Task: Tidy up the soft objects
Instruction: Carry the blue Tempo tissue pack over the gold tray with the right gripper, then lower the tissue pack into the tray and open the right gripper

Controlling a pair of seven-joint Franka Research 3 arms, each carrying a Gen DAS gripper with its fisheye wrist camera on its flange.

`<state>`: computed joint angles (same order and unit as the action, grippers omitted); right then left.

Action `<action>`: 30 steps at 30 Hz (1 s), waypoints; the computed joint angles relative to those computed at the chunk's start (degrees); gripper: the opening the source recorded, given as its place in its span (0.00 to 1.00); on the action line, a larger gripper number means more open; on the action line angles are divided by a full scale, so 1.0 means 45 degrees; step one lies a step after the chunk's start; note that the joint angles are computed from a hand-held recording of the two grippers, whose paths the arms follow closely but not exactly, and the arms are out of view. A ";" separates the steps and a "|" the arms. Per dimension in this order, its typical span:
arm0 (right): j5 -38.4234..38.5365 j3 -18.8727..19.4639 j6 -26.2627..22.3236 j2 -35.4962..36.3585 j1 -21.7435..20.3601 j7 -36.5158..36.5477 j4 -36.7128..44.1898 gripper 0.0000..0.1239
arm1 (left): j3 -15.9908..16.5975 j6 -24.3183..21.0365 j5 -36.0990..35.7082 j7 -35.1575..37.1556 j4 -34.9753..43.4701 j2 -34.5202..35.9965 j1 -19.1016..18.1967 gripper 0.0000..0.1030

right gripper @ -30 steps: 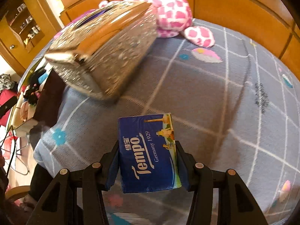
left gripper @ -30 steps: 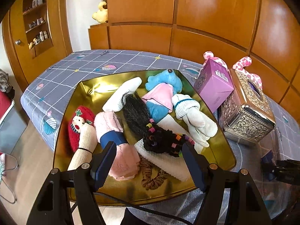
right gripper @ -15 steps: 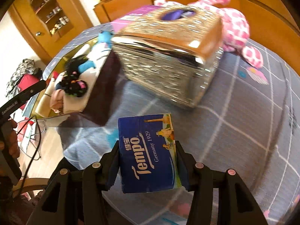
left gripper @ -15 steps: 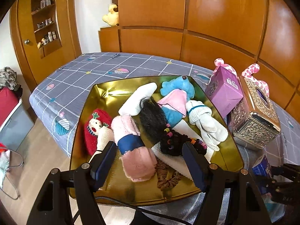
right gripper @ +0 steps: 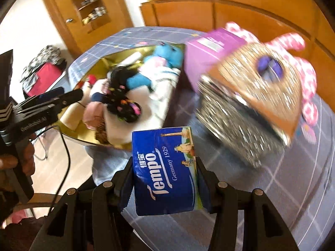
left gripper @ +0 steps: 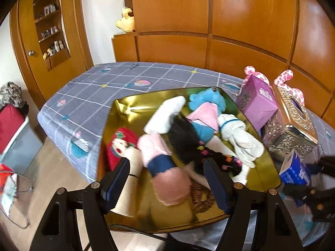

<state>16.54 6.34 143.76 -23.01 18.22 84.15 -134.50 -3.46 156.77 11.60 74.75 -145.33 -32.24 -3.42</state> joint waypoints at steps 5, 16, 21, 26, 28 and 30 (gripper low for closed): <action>-0.0546 0.0128 -0.0430 0.0786 0.0188 -0.0979 0.1273 0.43 | 0.0095 0.0247 0.0570 -0.0374 0.0073 -0.0114 0.1077 0.71; -0.1000 0.0660 0.0855 0.3242 0.0607 0.0678 0.3535 0.43 | 0.0794 0.0597 0.0303 -0.1186 -0.0136 -0.0030 0.1586 0.71; -0.3335 0.0842 0.0479 0.4857 0.0843 0.2952 0.4753 0.43 | 0.0884 0.0558 -0.0376 -0.0509 -0.0236 0.0223 0.0810 0.71; -0.4938 0.0419 -0.0404 0.5974 0.1231 0.4280 0.6020 0.42 | 0.0774 0.0409 -0.0787 -0.0193 -0.0261 0.0392 0.0543 0.71; -0.4968 0.0281 -0.0677 0.6246 0.1336 0.4276 0.6301 0.42 | 0.0756 0.0295 -0.0918 -0.0150 -0.0272 0.0368 0.0491 0.72; -0.4627 0.0161 -0.0424 0.6201 0.1320 0.4234 0.6095 0.42 | 0.0722 0.0302 -0.0967 -0.0138 -0.0319 0.0319 0.0496 0.76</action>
